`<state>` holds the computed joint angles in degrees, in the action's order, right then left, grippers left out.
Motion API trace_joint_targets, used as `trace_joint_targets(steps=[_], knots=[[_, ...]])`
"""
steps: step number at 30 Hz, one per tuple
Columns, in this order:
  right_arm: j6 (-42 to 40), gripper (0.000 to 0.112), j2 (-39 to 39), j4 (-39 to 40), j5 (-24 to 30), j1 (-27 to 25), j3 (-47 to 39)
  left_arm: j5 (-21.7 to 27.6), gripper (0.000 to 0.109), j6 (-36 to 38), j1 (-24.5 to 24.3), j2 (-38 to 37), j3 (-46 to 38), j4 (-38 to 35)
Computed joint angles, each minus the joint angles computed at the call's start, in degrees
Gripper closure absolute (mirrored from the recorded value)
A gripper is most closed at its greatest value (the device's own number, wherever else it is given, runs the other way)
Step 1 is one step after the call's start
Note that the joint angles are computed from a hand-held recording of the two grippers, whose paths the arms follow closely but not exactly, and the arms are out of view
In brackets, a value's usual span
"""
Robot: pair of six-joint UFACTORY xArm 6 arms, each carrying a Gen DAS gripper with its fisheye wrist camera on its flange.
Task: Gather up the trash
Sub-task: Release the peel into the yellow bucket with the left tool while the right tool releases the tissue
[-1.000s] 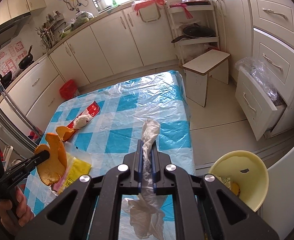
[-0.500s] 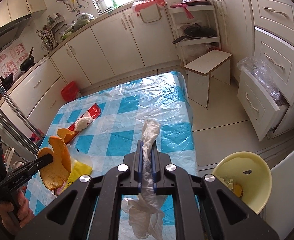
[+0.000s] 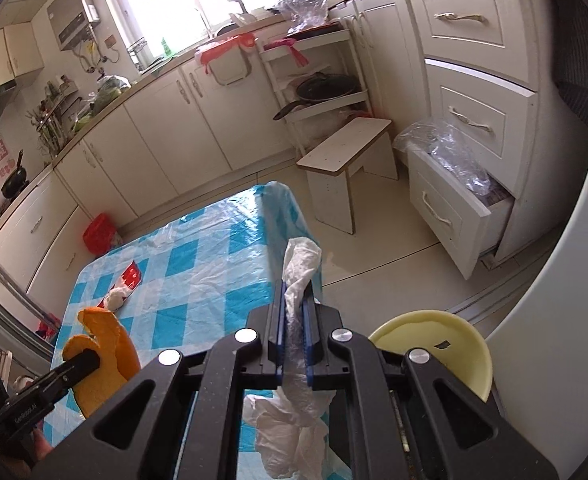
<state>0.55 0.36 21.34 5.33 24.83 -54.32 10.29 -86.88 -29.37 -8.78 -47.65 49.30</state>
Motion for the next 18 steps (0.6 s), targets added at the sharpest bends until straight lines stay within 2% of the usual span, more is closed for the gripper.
trace_joint_targets(steps=[2, 7, 10, 12, 18], knots=[[1.9, 0.104, -0.4, -1.6, 0.2, -1.5, 0.3, 0.6, 0.104, 0.9, -2.2, 4.6, -5.0, -1.1], [1.7, 0.102, -0.9, 1.1, 1.8, -4.3, 0.7, 3.8, 0.104, 6.2, -6.9, 15.2, -16.8, -6.7], [2.2, 0.087, -0.6, 1.7, 2.3, -5.6, 0.6, 5.7, 0.104, 10.3, -8.6, 21.3, -23.3, -11.7], [2.4, 0.086, -0.3, 2.8, 2.5, -6.5, 0.5, 7.4, 0.104, 13.4, -9.6, 25.6, -28.1, -15.4], [-7.8, 0.071, -1.5, 19.3, 2.5, -7.6, 0.4, 12.9, 0.104, 24.6, -11.9, 36.2, -40.8, -27.5]])
